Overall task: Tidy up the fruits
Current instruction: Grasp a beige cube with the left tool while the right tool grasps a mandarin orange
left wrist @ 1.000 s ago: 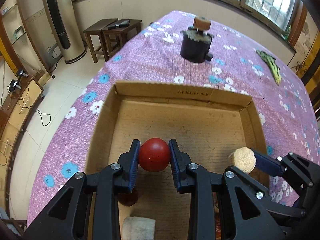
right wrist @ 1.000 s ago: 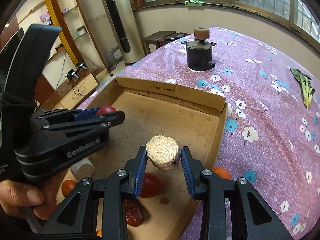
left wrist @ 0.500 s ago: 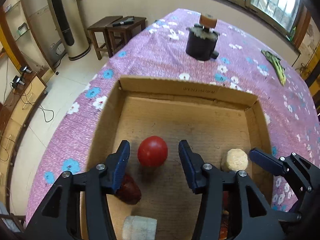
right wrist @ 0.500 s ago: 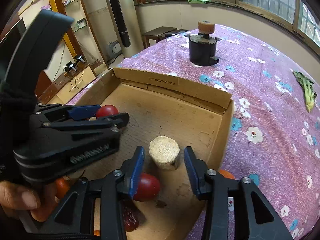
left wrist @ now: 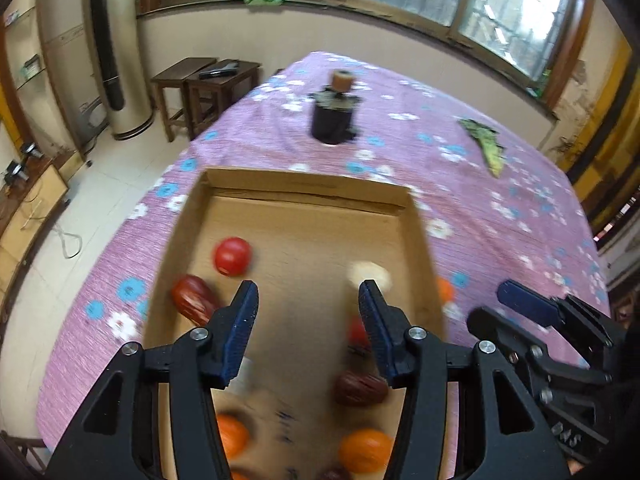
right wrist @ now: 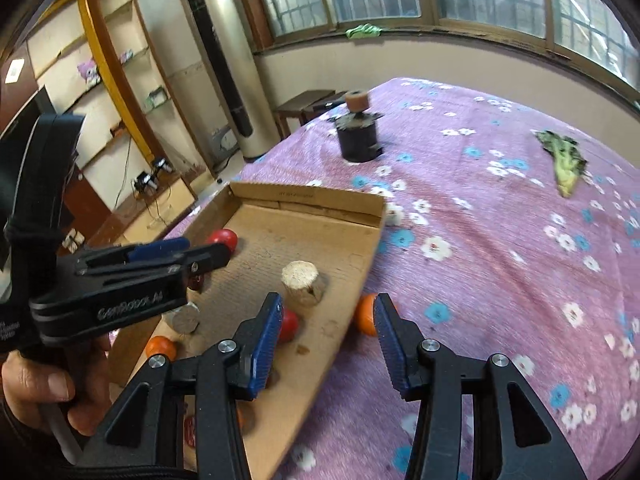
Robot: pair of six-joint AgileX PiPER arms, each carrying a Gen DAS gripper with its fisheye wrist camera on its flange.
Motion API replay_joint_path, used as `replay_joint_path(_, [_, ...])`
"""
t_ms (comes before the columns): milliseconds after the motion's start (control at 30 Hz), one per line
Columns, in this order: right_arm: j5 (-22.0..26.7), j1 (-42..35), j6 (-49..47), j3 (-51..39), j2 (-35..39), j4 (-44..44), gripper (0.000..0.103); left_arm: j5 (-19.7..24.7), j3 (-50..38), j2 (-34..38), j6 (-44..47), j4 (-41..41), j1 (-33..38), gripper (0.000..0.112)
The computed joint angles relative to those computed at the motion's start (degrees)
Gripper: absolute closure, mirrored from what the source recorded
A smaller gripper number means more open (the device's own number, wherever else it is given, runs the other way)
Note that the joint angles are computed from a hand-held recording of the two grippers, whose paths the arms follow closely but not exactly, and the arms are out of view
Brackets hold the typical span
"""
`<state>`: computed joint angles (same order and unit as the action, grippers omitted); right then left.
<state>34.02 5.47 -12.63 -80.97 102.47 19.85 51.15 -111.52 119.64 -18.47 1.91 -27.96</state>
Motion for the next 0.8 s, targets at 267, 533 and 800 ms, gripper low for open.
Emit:
replay_joint_path(267, [-2.47, -6.50, -2.81, 9.97, -8.09, 3.75, 0.055, -1.58, 4.06, -2.42, 2.90, -3.59, -5.69, 0.061])
replay_joint_path(533, [-2.09, -11.81, -8.43, 15.37, -12.45, 8.11, 0.054, -2.50, 7.82, -5.38, 2.43, -3.27, -9.62, 0.061])
replay_joint_path(800, [0.27, -14.06, -17.70, 18.95, -15.27, 13.26, 0.054, -7.23, 20.56, -14.01, 8.74, -7.34, -12.52, 0.061])
